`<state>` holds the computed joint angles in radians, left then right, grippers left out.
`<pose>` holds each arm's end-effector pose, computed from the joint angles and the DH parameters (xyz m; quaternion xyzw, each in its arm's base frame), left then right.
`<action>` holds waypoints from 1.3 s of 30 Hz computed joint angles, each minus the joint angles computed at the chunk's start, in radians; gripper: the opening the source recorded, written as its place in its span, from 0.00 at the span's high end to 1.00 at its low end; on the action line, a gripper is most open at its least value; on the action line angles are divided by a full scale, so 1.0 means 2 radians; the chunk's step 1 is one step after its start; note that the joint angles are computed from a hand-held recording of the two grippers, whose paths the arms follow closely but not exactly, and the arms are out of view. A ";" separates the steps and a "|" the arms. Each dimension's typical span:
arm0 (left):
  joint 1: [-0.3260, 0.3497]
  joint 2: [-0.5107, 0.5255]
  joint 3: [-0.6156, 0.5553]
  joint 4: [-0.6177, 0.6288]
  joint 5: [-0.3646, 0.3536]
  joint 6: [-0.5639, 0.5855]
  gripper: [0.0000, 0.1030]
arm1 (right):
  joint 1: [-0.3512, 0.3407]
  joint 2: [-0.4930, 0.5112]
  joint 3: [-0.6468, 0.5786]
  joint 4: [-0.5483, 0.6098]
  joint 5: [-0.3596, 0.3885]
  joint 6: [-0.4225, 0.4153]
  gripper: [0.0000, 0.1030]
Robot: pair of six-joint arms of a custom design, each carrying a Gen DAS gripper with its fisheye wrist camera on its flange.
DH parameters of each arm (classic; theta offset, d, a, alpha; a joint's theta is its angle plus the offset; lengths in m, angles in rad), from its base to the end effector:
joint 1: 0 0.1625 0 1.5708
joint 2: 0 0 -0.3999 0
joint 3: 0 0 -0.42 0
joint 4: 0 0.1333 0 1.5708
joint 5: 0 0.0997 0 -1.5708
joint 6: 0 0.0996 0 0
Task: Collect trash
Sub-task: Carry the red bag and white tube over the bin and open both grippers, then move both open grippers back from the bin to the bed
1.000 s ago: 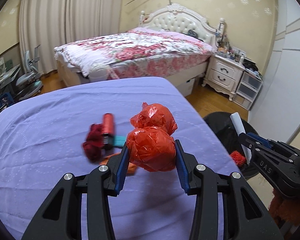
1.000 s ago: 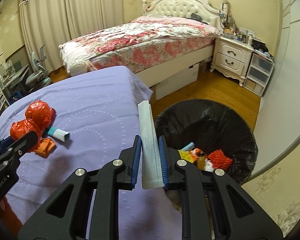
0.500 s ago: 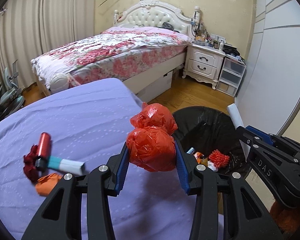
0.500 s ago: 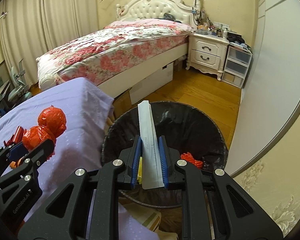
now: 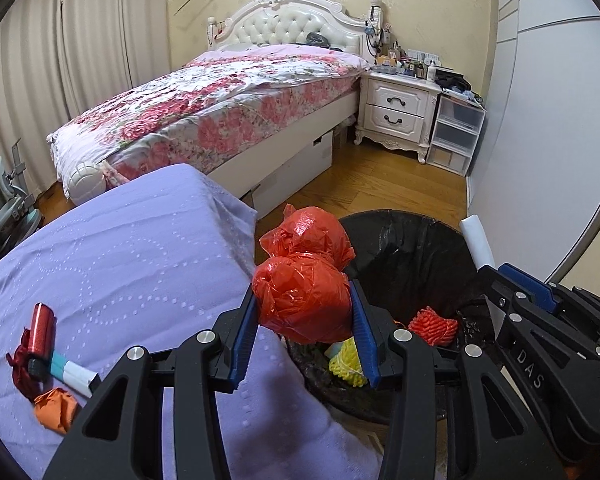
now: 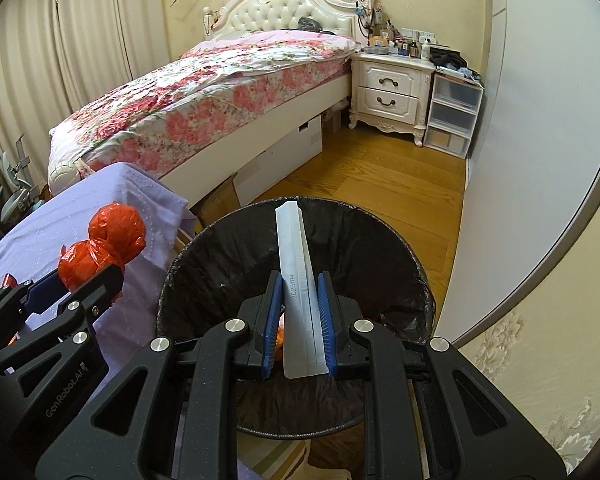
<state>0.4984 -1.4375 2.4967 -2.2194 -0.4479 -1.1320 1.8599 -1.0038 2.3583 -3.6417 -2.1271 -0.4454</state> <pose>-0.1858 -0.3551 0.1133 0.0838 0.8316 -0.3871 0.3894 0.2016 -0.3946 0.0913 0.2335 -0.8750 0.3160 0.2827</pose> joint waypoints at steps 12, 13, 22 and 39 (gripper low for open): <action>0.015 0.030 -0.019 -0.008 0.005 0.022 0.41 | -0.005 0.006 -0.006 -0.003 -0.004 0.006 0.78; 0.014 0.029 -0.018 -0.007 0.006 0.021 0.39 | -0.005 0.008 -0.006 -0.006 -0.007 0.005 0.70; 0.002 0.005 -0.017 0.068 0.011 -0.039 0.30 | -0.002 0.009 -0.005 -0.024 -0.016 0.002 0.62; -0.068 -0.155 -0.008 0.454 -0.032 -0.329 0.29 | 0.039 0.014 0.011 0.010 0.005 0.022 0.58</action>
